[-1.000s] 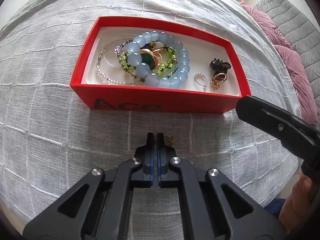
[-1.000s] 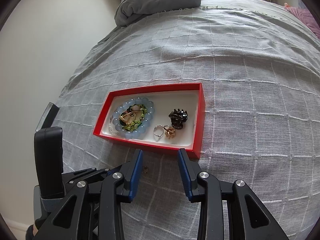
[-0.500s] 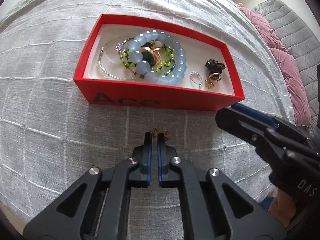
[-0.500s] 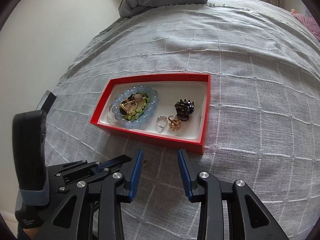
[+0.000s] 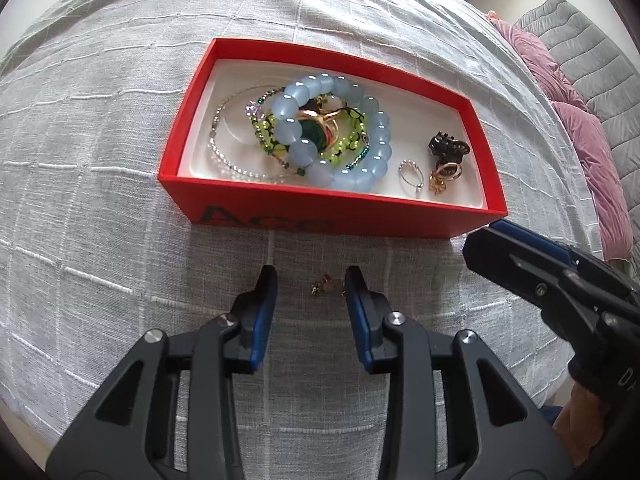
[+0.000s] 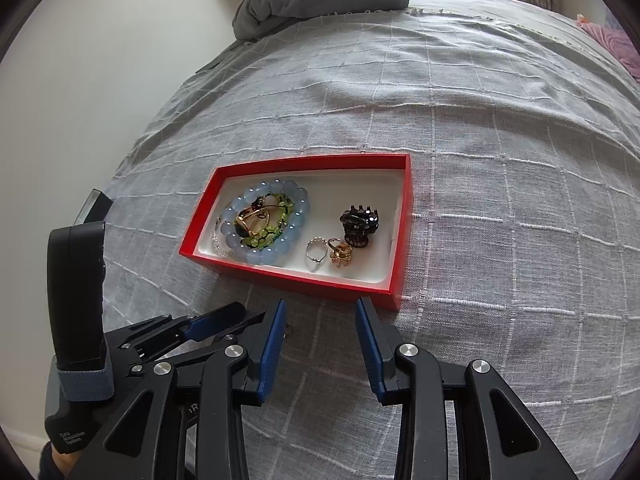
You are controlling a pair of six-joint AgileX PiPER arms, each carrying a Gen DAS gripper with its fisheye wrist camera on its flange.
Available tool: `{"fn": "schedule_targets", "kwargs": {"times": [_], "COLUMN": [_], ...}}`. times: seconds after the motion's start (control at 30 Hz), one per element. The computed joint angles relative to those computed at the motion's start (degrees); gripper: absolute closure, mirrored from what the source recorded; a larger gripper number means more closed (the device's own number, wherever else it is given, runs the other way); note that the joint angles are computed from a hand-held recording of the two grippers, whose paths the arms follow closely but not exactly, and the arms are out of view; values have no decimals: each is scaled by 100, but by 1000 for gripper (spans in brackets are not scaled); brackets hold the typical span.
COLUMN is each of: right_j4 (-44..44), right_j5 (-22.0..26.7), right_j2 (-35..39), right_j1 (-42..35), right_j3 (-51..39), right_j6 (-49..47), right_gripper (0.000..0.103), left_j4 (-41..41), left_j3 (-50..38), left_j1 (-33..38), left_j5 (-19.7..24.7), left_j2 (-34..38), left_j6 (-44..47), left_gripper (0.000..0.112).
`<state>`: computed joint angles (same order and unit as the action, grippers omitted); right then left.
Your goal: Organize jewelry
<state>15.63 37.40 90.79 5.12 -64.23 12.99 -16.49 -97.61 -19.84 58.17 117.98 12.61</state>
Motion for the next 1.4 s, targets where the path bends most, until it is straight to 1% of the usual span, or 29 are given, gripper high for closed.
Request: {"fn": "schedule_targets", "kwargs": {"times": [0.23, 0.3, 0.37, 0.47, 0.6, 0.63, 0.67, 0.8, 0.93, 1.07, 1.3, 1.4], "right_j4": [5, -5, -10, -16, -10, -15, -20, -27, -27, -21, -88, 94], "right_j5": [22, 16, 14, 12, -3, -8, -12, 0, 3, 17, 82, 97], "right_j2": [0, 10, 23, 33, 17, 15, 15, 22, 15, 37, 214, 380], "right_j1": [-9, 11, 13, 6, 5, 12, 18, 32, 33, 9, 152, 204], "right_j3": [1, 3, -3, -9, 7, 10, 12, 3, -1, -9, -75, -105], "right_j6": [10, 14, 20, 41, 44, 50, 60, 70, 62, 40, -15, -161], "right_gripper": [66, 66, 66, 66, 66, 66, 66, 66, 66, 66, 66, 66], "left_j4": [151, 174, 236, 295, 349, 340, 330, 507, 360, 323, 144, 130], "left_j3": [10, 14, 19, 42, 11, -3, -8, 127, -18, 37, 1, -24], "left_j1": [-86, -110, -148, -184, -234, -246, -267, -373, -251, -116, 108, 152], "left_j5": [-33, -36, -28, -61, -105, -94, -82, -240, -119, -183, -139, -105], "left_j2": [25, 25, 32, 7, 57, 79, 92, 2, 67, -54, -128, -118], "left_j6": [-22, -4, 9, 43, 38, 53, 85, 59, 2, 2, 90, 80], "left_gripper": [76, 80, 92, 96, 96, 98, 103, 104, 105, 105, 105, 105]}}
